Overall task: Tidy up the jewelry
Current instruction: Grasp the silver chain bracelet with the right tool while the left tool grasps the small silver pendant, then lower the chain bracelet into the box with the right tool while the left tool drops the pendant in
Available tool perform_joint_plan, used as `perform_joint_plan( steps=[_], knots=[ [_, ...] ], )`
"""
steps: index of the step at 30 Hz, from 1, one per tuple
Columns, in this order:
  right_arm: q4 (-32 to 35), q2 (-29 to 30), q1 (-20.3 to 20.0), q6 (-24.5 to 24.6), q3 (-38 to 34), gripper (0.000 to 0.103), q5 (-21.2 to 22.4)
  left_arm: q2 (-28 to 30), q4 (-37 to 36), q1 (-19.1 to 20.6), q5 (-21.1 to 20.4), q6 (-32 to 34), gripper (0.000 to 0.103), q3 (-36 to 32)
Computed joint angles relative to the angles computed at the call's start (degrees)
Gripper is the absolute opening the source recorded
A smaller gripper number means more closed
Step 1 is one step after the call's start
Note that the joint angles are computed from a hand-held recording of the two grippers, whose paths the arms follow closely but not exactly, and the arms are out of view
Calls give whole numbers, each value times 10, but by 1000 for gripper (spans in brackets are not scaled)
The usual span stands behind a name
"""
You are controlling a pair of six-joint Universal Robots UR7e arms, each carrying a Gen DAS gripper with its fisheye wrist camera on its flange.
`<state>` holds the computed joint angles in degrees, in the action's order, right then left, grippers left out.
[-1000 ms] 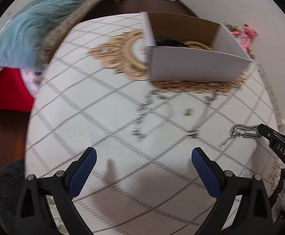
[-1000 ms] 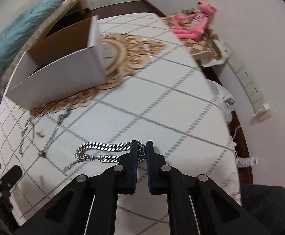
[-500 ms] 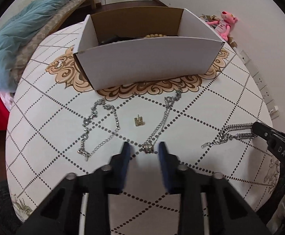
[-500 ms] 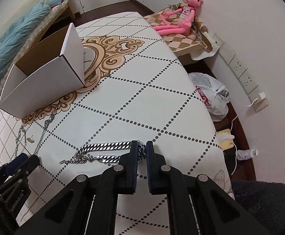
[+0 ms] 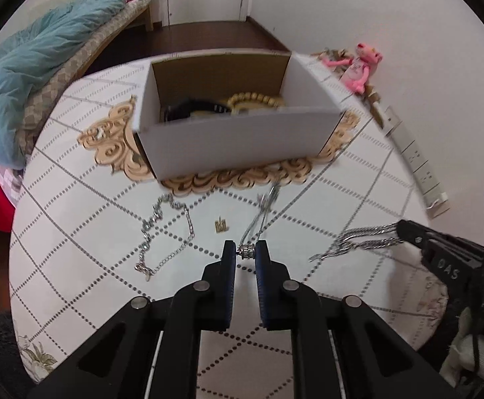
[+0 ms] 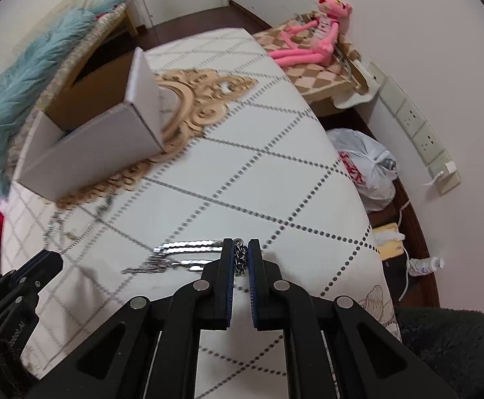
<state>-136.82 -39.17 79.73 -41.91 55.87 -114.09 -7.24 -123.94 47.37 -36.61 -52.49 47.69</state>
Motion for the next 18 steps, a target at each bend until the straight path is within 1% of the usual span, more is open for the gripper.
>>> perform_joint_plan(
  steps=[3, 5, 10, 14, 16, 18],
  knots=[
    [26, -14, 5, 4, 1, 8, 26, -20, -32, -9, 2, 23, 9, 21],
    [49, -20, 10, 8, -6, 8, 45, -33, -48, -12, -5, 36, 9, 31],
    [105, -23, 23, 20, -40, 8, 87, -57, -61, -17, -1, 54, 9, 34],
    [162, -9, 38, 26, -92, 8, 119, -67, -65, -21, 12, 82, 9, 23],
    [181, 0, 47, 25, -118, 8, 132, -68, -65, -21, 18, 100, 9, 6],
    [208, 18, 59, 25, -159, 8, 146, -68, -66, -19, 19, 115, 9, -11]
  ],
)
